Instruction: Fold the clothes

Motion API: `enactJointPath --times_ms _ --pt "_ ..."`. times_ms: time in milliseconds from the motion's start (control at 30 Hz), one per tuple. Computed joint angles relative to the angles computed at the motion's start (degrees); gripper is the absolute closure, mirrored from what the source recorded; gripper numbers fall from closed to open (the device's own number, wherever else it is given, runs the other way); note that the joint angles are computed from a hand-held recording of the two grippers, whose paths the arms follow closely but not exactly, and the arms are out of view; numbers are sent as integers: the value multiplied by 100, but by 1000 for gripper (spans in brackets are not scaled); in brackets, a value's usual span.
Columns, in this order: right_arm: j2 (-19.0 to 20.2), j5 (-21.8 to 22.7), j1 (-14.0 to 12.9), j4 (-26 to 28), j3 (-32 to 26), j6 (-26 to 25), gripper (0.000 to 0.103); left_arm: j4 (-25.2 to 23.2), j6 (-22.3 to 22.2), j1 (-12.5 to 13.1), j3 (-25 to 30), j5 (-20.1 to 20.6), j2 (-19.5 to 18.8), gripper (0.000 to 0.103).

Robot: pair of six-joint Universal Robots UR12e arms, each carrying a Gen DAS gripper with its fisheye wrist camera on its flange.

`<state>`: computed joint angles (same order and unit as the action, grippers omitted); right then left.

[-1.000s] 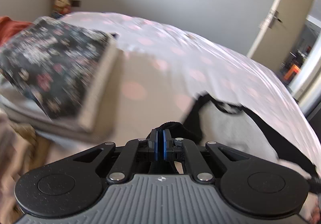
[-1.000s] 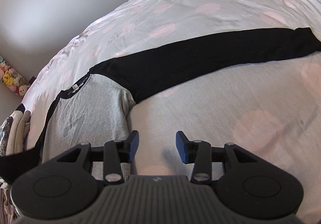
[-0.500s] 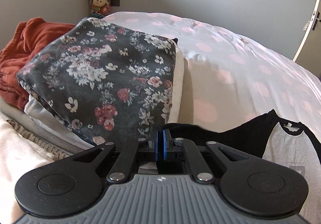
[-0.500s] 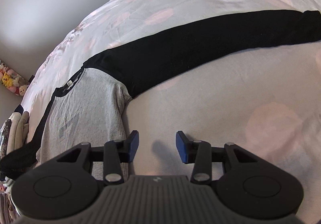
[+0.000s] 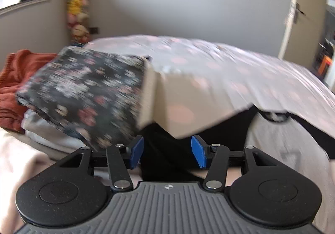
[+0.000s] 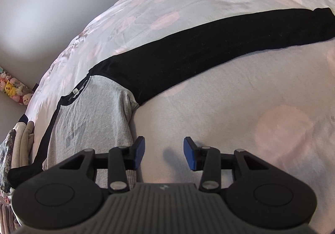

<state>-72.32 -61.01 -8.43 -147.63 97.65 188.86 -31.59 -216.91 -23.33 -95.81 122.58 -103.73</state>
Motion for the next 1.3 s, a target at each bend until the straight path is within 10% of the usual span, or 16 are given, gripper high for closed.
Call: enactJointPath --times_ms 600,667,733,1033,1300 --pt "47 147 -39 143 -38 43 58 -830 318 32 156 -799 -585 56" --pt "55 160 -45 162 -46 56 58 -749 369 28 116 -718 -575 80" --pt "58 170 -50 157 -47 59 58 -779 55 63 68 -710 -499 100" --pt "13 227 -94 46 17 150 58 451 -457 -102 -372 -36 112 100" --pt "-11 285 -117 -4 41 154 58 -137 -1126 22 -499 517 846 100"
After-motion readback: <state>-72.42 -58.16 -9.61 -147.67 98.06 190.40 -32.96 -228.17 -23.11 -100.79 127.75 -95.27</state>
